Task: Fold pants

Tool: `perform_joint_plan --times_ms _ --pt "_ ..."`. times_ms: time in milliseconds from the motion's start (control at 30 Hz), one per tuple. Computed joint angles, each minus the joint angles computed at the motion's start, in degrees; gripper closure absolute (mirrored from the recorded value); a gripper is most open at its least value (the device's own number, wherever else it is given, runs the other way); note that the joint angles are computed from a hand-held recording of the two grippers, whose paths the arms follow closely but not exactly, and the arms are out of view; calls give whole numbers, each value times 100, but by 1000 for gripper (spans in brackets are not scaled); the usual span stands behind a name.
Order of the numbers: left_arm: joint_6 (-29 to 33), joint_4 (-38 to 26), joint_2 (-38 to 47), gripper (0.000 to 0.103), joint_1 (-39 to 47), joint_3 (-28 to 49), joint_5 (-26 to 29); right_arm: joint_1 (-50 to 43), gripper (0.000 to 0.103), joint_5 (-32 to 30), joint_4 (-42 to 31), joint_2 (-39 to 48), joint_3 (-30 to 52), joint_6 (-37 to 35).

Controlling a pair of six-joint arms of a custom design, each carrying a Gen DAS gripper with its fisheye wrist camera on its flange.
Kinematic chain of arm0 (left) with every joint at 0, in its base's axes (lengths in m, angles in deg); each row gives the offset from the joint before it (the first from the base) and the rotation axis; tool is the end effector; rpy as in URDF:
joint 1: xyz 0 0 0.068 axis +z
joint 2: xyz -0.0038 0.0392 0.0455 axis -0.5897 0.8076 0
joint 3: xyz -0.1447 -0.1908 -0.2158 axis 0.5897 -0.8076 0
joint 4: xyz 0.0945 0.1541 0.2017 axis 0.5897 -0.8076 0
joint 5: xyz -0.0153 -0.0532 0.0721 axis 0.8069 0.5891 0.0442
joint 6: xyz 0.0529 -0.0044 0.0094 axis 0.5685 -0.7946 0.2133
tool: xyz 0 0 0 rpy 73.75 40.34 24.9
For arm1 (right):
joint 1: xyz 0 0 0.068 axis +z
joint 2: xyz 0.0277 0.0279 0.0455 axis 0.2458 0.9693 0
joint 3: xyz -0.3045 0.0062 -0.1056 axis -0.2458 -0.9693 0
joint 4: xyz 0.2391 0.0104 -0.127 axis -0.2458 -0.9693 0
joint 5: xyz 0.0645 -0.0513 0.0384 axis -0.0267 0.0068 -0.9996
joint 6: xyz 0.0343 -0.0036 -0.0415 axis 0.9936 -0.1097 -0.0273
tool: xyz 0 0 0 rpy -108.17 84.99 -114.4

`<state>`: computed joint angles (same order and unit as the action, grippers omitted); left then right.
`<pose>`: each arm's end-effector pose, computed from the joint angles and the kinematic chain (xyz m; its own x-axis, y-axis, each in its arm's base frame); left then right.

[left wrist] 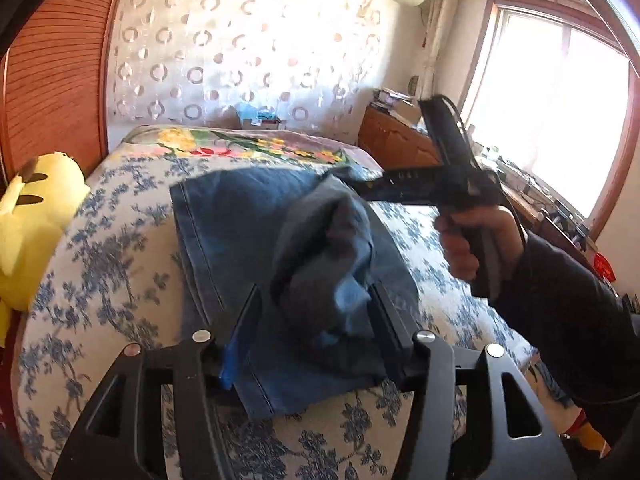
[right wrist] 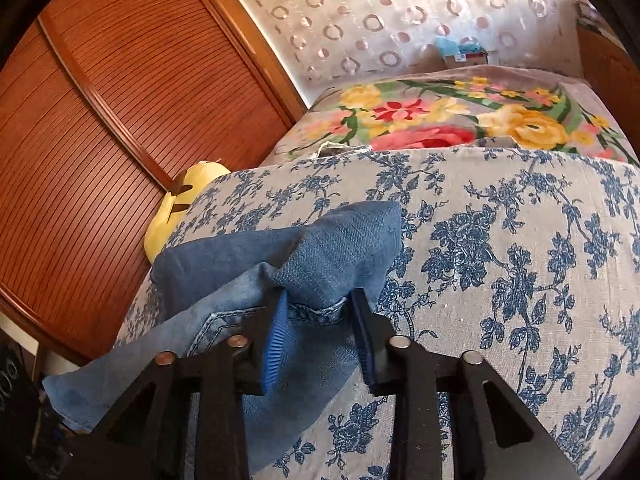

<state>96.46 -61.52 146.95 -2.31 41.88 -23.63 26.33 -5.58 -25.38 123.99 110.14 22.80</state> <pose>0.2420 0.1274 0.1144 -0.6003 0.1575 -0.7841 0.5458 0.7973 -0.2576 0.3626 0.0863 0.1693 -0.7236 0.1492 -0.6739 -0.1631 0.9117 0.3770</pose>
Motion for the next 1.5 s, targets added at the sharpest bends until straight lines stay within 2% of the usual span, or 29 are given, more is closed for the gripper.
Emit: perform_joint_plan --times_ms 67,200,233,267,300,367,467,567,667,767,1000,1133,1233,1267,1367,1467,1500 --pt "-305 143 -29 46 -98 58 -27 -26 82 16 185 91 -49 -47" --pt "-366 -33 114 48 -350 312 -16 82 86 159 506 -34 -281 -133" --pt "-375 -50 145 53 -375 334 41 112 87 192 553 -96 -329 -159" --pt "-357 -71 157 74 -393 346 24 146 88 226 613 -164 -378 -197" --pt "-297 -128 178 83 -408 391 -10 196 88 308 659 -259 -457 -244" --pt "55 -297 72 87 -252 303 90 277 88 349 740 -350 -507 -348" --pt "465 -635 -106 89 167 233 308 532 88 511 782 -512 -474 -469" --pt "1156 -1385 -103 90 791 367 631 825 88 614 814 -538 -318 -513" --pt "1681 -1828 151 90 1233 548 603 1207 88 759 704 -390 -9 -619" --pt "1877 -1884 483 91 1473 669 368 1581 88 928 449 -63 446 -780" --pt "1881 -1684 942 90 1603 783 13 1987 88 1208 -413 844 1622 -1091" --pt "2034 -1778 993 81 1727 812 -116 2080 88 1236 -827 1135 2029 -1146" --pt "2186 -1965 1005 61 1959 929 -45 2135 84 1310 -1073 1296 2313 -1174" --pt "2228 -2027 993 50 2049 982 4 2145 83 1329 -1091 1284 2327 -1173" --pt "2161 -2094 927 39 2127 1144 84 2138 72 1269 -1129 1039 2204 -1119" --pt "1962 -2003 721 38 2114 1168 193 2119 57 1229 -999 712 1927 -1143" --pt "1804 -1940 629 38 2055 1168 233 2105 55 1222 -975 603 1832 -1174"
